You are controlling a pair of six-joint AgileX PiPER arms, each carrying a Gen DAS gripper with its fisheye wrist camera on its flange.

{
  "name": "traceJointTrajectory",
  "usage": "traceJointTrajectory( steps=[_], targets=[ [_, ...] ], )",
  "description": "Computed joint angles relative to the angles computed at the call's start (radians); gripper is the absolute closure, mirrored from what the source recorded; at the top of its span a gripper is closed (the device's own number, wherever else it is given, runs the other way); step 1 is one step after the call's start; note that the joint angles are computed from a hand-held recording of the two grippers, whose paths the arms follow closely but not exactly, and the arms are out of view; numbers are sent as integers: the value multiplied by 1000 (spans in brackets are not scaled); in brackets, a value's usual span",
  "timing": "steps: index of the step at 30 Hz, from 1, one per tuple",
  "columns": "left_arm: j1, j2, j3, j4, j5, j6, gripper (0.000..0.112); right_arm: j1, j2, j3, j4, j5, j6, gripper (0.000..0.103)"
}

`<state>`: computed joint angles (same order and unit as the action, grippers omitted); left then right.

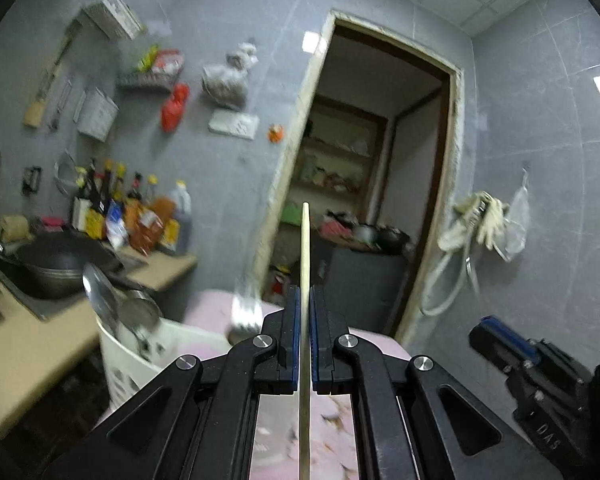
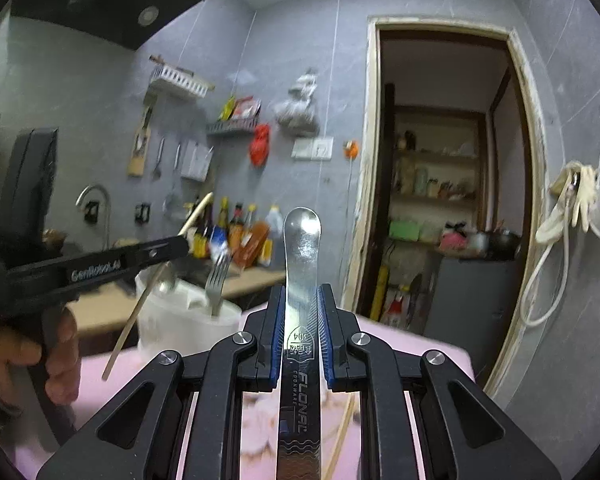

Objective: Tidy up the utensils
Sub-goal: 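Lift the chopstick with the left tool while the right tool carries the knife to the holder, then lower the chopstick into the holder with the left tool while the right tool lowers the knife in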

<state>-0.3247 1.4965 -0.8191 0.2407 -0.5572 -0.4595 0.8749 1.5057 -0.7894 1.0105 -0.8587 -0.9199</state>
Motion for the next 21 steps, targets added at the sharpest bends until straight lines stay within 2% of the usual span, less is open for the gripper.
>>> traceJointTrajectory(
  steps=[2, 5, 7, 10, 13, 18, 21],
  targets=[
    [24, 5, -7, -17, -21, 16, 110, -4, 26, -39, -20, -15, 9, 90],
    [78, 24, -40, 14, -53, -29, 110, -43, 52, -94, -113, 18, 97, 90],
    [134, 48, -84, 80, -71, -120, 110, -87, 72, -133, -226, 63, 222, 90],
    [213, 91, -144, 155, -112, -256, 110, -132, 121, -189, -371, 85, 397, 90],
    [267, 141, -194, 164, -144, -314, 110, -160, 188, -272, -444, 98, 483, 90],
    [314, 225, -251, 113, -196, -352, 110, -188, 292, -351, -570, 57, 628, 90],
    [316, 259, -258, 45, -218, -301, 110, -196, 348, -383, -592, 29, 665, 90]
  ],
)
